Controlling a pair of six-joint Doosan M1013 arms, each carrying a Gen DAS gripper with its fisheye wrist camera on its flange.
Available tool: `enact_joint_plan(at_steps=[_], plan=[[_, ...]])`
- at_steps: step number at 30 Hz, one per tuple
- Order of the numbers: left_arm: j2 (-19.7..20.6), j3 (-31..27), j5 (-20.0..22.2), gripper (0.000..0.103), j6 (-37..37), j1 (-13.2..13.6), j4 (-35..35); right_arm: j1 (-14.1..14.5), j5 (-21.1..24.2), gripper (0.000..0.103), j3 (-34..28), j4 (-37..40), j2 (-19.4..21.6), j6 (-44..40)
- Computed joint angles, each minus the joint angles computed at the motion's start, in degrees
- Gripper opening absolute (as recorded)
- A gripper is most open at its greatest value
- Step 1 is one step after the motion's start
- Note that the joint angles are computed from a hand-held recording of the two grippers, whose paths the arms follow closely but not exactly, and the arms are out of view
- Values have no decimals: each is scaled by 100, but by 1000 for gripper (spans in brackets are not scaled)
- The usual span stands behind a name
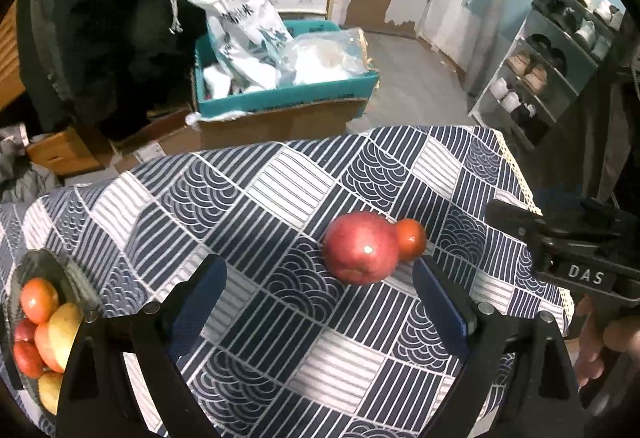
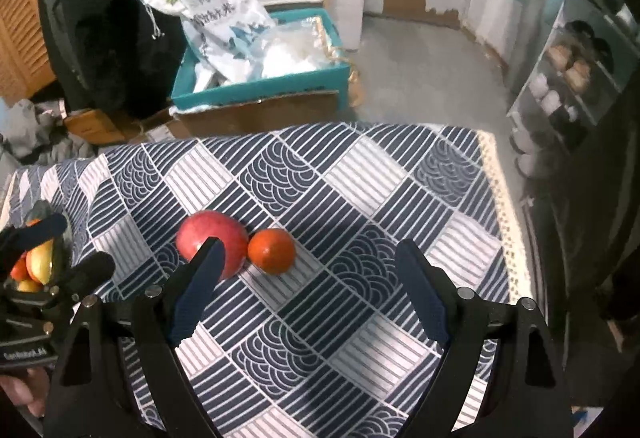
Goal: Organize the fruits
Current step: 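Move the left gripper to the red apple while the right gripper approaches the small orange, then close the left gripper on the red apple while the right gripper closes on the small orange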
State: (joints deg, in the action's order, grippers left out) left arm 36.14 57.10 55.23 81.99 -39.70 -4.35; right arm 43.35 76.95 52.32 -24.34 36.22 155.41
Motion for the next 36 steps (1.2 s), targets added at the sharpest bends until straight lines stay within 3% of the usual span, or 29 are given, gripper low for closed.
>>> enact_joint_plan(at_steps=[10, 21, 29, 33, 36], plan=[[459, -493, 429, 95, 351, -96, -117, -287, -298, 86, 379, 566, -75, 324], [871, -890, 797, 95, 450, -115, -355, -351, -685, 86, 820, 821, -188, 831], [1032, -997, 917, 94, 430, -87, -571, -352, -725, 86, 872, 830, -174, 922], [1039, -952, 894, 76, 561, -55, -765, -357, -764, 87, 901, 841, -181, 956], [1032, -928, 888, 75, 640, -49, -855, -360, -780, 87, 880, 858, -166, 939]])
